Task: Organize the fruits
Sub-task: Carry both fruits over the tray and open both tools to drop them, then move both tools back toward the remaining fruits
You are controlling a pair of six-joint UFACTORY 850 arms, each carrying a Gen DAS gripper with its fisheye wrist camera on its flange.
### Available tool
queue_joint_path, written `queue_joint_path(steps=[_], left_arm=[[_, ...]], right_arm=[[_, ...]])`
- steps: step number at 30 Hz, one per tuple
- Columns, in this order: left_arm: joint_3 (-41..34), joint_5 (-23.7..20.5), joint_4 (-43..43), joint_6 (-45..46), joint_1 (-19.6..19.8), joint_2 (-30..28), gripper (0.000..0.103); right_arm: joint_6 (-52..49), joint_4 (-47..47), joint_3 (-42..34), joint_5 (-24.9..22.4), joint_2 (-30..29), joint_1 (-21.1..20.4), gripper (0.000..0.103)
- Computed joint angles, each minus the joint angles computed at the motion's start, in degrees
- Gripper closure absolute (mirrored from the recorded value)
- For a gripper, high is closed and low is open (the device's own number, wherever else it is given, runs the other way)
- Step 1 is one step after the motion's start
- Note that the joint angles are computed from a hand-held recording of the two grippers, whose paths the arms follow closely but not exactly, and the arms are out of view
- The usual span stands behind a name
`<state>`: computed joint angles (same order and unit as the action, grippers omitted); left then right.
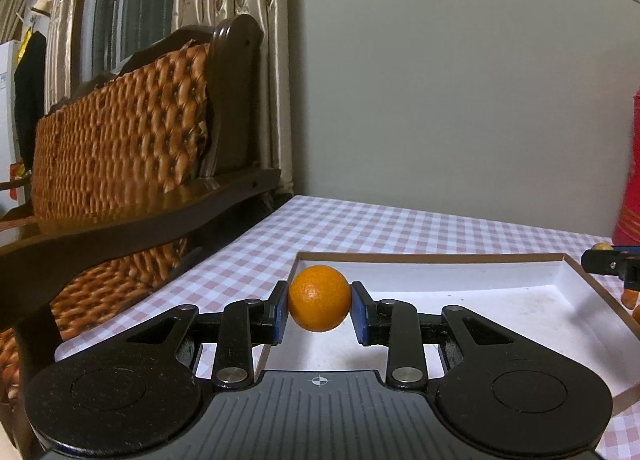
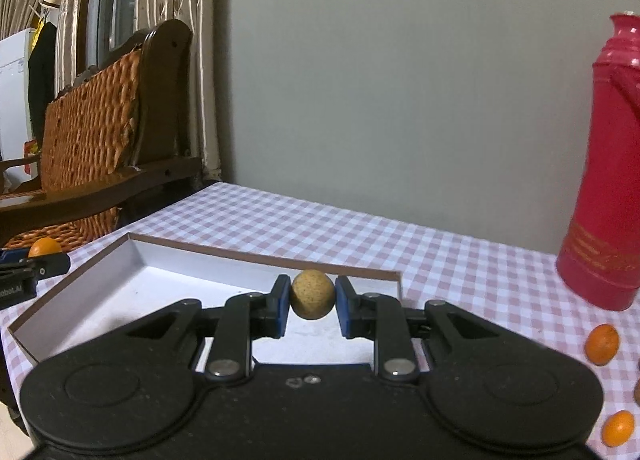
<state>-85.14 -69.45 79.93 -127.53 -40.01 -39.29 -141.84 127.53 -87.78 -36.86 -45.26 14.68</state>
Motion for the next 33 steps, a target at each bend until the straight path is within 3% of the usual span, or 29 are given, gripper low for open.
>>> queue_joint_path(steps=[1, 2, 3, 4, 5, 7, 18, 26, 30, 33], left_arm=[[0.14, -0.45, 0.49, -1.12, 0.15, -0.19, 0.067], [-0.07, -1.14, 0.13, -1.62, 0.18, -0.47, 0.029], [0.1, -2.41, 0.44, -2.72, -0.15, -0.59, 0.001], [1.07, -3.97, 2.84, -4.77, -0.66, -0.43, 0.0], [1.22, -4.27, 3.68, -4.64, -0.82, -0.35, 0.0], [0.57, -4.89, 3.41, -2.75, -1.0, -0.75, 0.0], [1.63, -3.53, 2.53, -3.56, -1.59, 0.17, 0.0], [1.43, -8.69, 2.64, -1.79, -5.86, 0.53, 0.0], [2.37, -10.74, 5.22, -5.09, -9.73, 0.85, 0.0], [0.72, -14.01, 7.14, -3.3, -12.36, -0.67, 0.0]], right_arm=[[-0.13, 0.0, -0.38, 0.67, -0.18, 0.12, 0.086], [-0.54, -0.15, -0.92, 1.85, -0.46, 0.36, 0.077], [-2.04, 1.48, -1.1, 2.46, -0.66, 0.61, 0.024], [-5.88, 5.51, -0.03, 1.13, -0.39, 0.61, 0.006], [-9.0, 8.7, 0.87, -1.39, -0.33, 0.55, 0.005], [-8.13, 7.89, 0.15, 0.21, -0.55, 0.91, 0.006], [-8.44, 7.45, 2.27, -1.14, 0.74, 0.77, 0.006], [-18.92, 11.78, 14.96, -9.96, 8.64, -1.51, 0.006], [-30.43, 21.12, 23.11, -16.68, 12.71, -2.58, 0.006], [-29.38, 18.28, 27.94, -19.71, 15.26, -5.14, 0.006]])
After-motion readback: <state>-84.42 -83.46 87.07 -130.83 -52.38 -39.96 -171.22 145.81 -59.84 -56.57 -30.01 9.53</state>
